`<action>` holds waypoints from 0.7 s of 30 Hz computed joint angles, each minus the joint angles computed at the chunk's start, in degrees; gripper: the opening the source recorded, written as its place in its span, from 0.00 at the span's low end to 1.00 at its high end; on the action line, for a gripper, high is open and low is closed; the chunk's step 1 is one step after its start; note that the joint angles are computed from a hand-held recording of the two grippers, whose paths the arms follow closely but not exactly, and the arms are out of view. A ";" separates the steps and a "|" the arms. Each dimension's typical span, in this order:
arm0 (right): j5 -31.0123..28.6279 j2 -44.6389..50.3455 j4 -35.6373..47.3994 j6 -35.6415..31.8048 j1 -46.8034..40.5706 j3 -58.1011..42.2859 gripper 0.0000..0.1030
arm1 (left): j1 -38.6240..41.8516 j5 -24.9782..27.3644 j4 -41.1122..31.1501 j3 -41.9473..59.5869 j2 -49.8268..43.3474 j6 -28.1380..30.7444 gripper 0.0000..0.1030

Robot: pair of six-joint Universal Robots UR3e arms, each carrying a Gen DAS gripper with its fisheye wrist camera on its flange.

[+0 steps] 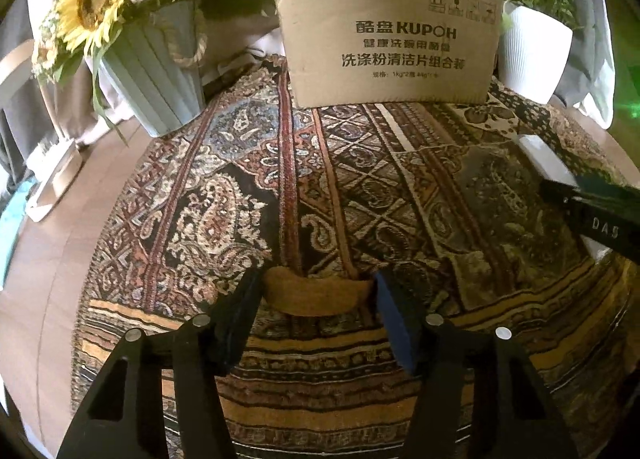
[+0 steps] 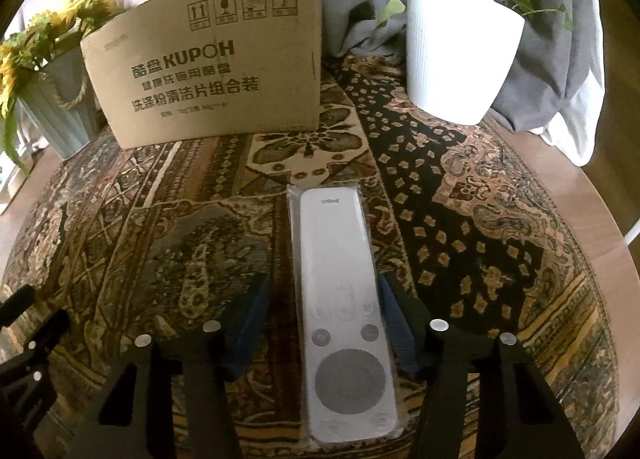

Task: Organize rigid objects
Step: 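Grasp the curved wooden piece with the left tool while the right tool grasps the white bagged remote, then lift and carry the wooden piece and remote with both tools toward the box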

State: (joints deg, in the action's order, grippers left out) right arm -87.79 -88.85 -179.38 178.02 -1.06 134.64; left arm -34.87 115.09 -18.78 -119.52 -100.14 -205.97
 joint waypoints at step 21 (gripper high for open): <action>7.30 -4.75 -1.49 -3.52 -3.19 5.07 0.39 | -4.65 3.86 -1.65 1.55 1.15 -2.44 0.55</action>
State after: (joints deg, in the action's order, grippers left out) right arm -80.49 -93.59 -180.87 174.50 -4.25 139.70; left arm -39.52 118.94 -20.43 -117.96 -98.99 -208.41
